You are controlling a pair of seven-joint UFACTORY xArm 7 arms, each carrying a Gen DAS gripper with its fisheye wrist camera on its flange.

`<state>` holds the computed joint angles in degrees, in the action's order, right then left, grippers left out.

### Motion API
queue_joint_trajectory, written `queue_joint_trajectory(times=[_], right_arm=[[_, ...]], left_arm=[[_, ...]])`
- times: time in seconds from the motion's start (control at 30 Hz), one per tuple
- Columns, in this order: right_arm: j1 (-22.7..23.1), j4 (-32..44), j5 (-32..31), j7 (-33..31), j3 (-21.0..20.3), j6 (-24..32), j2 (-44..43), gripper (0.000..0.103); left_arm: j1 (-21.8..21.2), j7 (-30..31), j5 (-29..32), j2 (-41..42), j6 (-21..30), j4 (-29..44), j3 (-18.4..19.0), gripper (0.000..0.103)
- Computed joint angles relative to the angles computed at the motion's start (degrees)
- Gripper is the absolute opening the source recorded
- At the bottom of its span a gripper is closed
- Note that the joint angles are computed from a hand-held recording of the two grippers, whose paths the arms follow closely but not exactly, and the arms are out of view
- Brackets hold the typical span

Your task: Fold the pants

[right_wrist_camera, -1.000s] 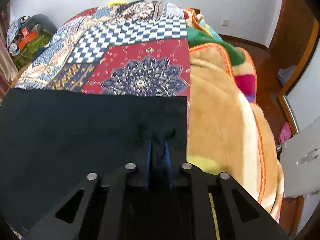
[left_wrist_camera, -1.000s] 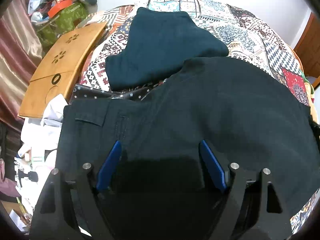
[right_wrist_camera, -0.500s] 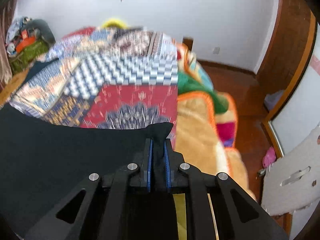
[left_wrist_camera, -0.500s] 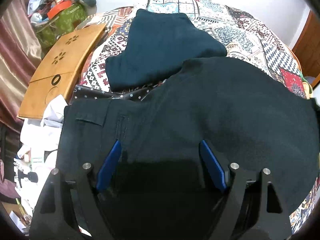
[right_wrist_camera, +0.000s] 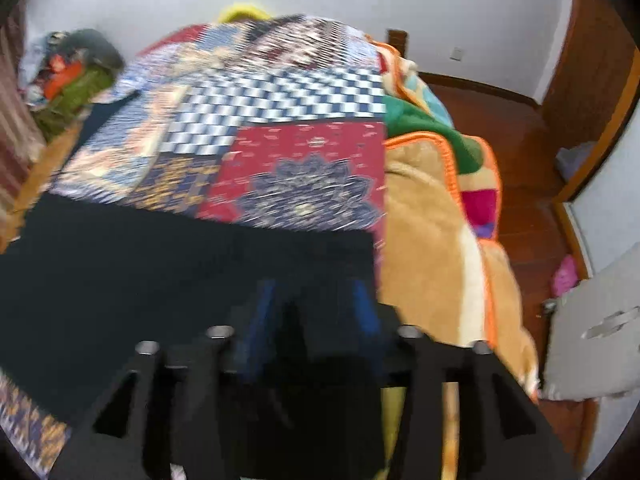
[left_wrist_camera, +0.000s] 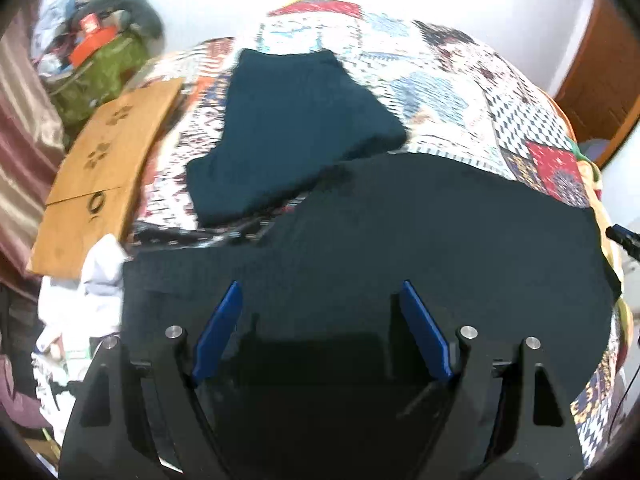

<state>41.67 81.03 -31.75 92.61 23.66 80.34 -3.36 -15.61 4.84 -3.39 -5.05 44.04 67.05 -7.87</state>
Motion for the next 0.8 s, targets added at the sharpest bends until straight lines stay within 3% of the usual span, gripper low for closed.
queue_joint_trajectory(times=[0.1, 0.23, 0.33, 0.5, 0.8], right_arm=[[1.8, 0.1, -0.2, 2.8, 1.2, -1.9, 1.8, 0.050], [3.7, -2.1, 1.7, 8.0, 0.9, -5.9, 3.3, 0.049], [6.5, 0.0, -0.9, 12.3, 1.6, -1.6, 4.7, 0.050], [7.8, -3.6, -1.0, 21.9, 2.3, -3.9, 0.2, 0.051], [7.5, -8.6, -2.0, 36.0, 5.3, -8.1, -2.5, 0.051]], left_arm=[[-1.2, -0.1, 1.3, 2.1, 0.7, 0.9, -1.2, 0.081], [-2.2, -4.9, 9.9, 1.4, -4.9, -2.0, -2.4, 0.086], [-2.3, -3.6, 7.5, 1.0, -4.2, -2.2, -1.6, 0.086], [-2.0, -1.5, 1.6, -1.7, -3.1, -4.4, -0.6, 0.087], [-4.6, 2.4, 1.0, -0.8, 0.3, -1.1, -3.0, 0.086]])
